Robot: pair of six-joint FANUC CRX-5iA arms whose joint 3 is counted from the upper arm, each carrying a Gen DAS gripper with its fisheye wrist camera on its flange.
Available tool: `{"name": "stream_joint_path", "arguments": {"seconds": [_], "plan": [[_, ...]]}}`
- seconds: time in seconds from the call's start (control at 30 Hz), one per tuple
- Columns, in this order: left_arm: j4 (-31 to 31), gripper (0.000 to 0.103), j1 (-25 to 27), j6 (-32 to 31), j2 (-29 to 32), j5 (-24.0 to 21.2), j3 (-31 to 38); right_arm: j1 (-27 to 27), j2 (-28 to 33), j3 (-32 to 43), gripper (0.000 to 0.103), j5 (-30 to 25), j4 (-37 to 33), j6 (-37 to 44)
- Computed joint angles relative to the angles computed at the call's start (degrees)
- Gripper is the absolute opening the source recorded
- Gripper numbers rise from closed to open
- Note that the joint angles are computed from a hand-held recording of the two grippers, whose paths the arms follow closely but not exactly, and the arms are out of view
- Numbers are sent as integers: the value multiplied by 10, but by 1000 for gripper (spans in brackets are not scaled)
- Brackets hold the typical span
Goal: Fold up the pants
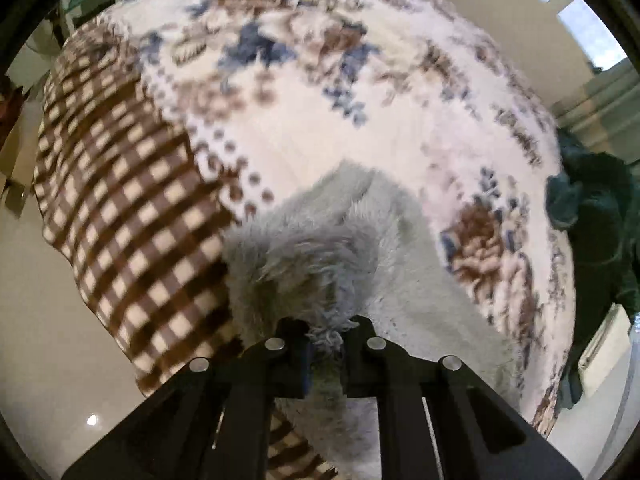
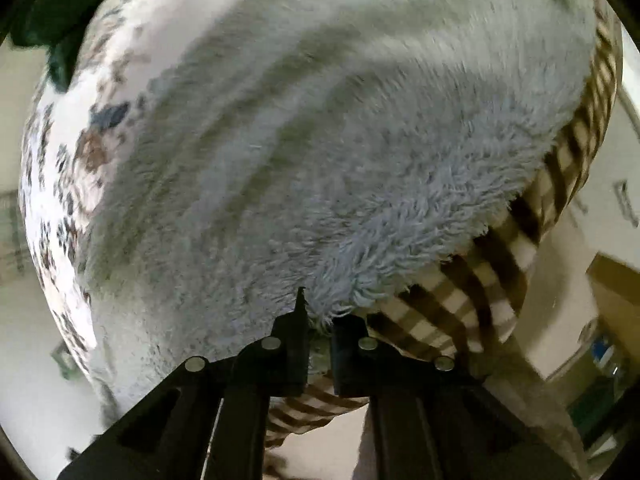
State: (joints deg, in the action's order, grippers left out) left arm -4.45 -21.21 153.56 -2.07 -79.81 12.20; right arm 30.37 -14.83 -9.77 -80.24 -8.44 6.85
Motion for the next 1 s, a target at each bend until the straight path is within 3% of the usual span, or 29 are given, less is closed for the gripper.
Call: {"name": "stream_joint_path", "arguments": {"seconds": [0.13,0.3,0.33,0.37,0.43,0.47,0.5,0.53,0.6,0.67,0.7,0.8,0.9,1.0], "plan": [[-18,6,22,-16,-22,-10,-9,32,-4,11,7,7,19,-12],[65,11,65,-61,-18,-13,-76,-15,16,17,10,-31,-59,51],[75,11,61,-67,-11,-26,-72,-26,14,14,16,-31,-66,59],[70,16,50,-65,-6,-36,-61,-35,10,15,30,-33,-65,66],[46,40,25,-65,14,-80,-19,-41,4,24,48,-49,-33,79],[38,66,14,-69,23,-97,-1,-40,-2,27,55,-55,-3,87],[28,80,-3,-73,40,-124,29,-32,-4,32,60,-73,40,102],[22,80,-14,-75,44,-135,40,-21,-4,33,67,-91,84,120],[13,80,-46,-87,70,-157,85,-7,19,35,68,-145,192,184],[6,80,-72,-96,92,-168,122,-13,38,13,68,-165,274,253],[4,80,-95,-104,111,-166,150,-30,46,-1,68,-156,297,294],[15,80,-132,-123,156,-162,206,-100,70,-11,68,-119,277,410],[36,80,-166,-128,215,-159,268,-173,60,-38,66,-97,313,389],[55,80,-195,-135,270,-158,328,-286,57,-39,66,-107,333,282]]}}
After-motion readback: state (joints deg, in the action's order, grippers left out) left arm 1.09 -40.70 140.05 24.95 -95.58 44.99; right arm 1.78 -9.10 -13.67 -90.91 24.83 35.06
